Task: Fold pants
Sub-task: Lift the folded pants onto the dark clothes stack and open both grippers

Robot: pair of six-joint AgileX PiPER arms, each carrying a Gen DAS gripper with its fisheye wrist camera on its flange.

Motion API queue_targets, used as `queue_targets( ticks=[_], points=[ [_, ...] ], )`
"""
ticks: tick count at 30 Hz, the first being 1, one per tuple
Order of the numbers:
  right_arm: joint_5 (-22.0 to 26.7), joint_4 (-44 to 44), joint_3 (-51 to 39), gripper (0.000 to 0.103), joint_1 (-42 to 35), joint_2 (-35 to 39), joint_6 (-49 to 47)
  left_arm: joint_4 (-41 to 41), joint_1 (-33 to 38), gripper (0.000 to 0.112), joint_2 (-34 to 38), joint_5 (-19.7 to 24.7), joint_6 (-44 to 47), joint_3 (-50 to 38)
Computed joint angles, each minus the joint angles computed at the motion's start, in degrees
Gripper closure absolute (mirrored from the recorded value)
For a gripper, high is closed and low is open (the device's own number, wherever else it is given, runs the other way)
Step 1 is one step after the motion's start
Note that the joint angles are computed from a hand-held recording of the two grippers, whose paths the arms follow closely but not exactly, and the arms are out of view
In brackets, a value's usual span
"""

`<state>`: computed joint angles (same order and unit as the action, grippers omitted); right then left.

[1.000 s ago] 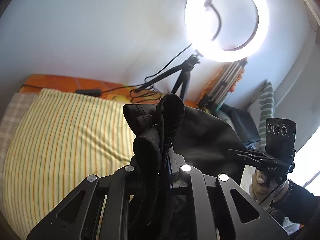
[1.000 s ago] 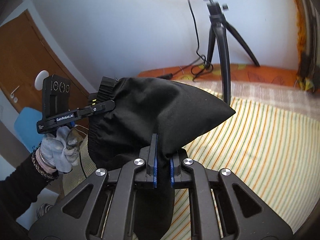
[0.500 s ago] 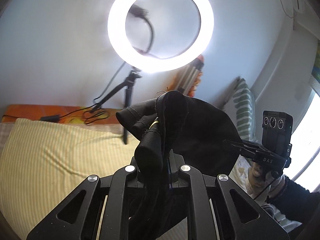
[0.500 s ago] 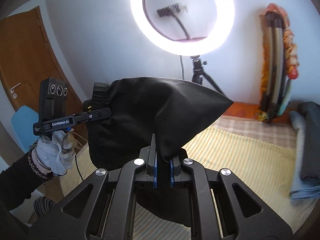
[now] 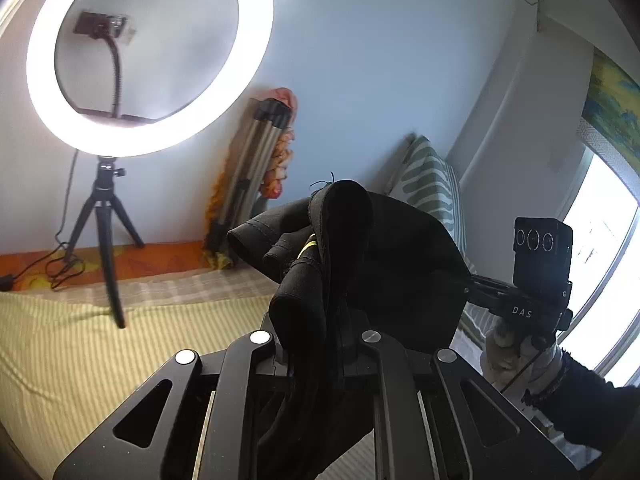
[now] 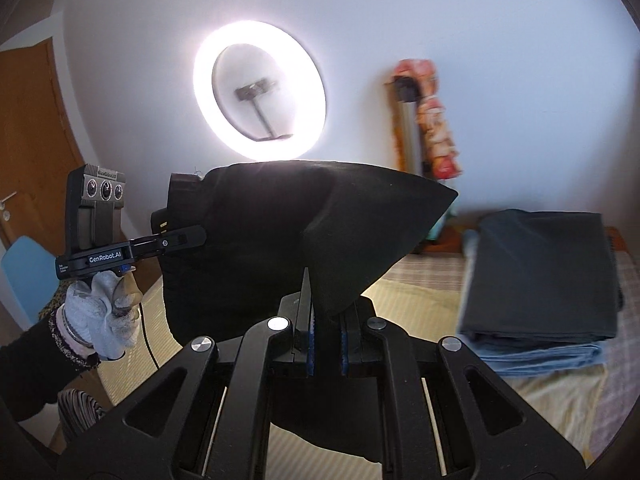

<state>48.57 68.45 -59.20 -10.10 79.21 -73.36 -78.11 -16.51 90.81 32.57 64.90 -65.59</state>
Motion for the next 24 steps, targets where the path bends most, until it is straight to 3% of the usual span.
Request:
queue_targets(
  ticks=[7, 12, 18, 24],
  points=[
    [5.06, -0.54, -6.28, 0.094, -12.36, 4.66, -1.90, 2.24, -9.59, 0.101, 10.71, -3.62, -5.82, -13.27],
    [5.49, -2.61, -14.78, 0.094, -17.43, 10.98, -1.02, 13.20, -14.93, 0.101, 19.48, -4.73, -17.15, -27.12],
    [5.32, -4.47, -24.37, 0.094, -20.67, 17.83, -0.33, 24.31, -18.32, 0.101, 31.04, -3.20, -30.23, -45.53],
    [4.78, -11.17, -40.55, 0.094, -18.29, 29.25, 5.94, 34.76, -18.27, 0.101, 41.76, -0.07, -43.46, -62.36]
  ],
)
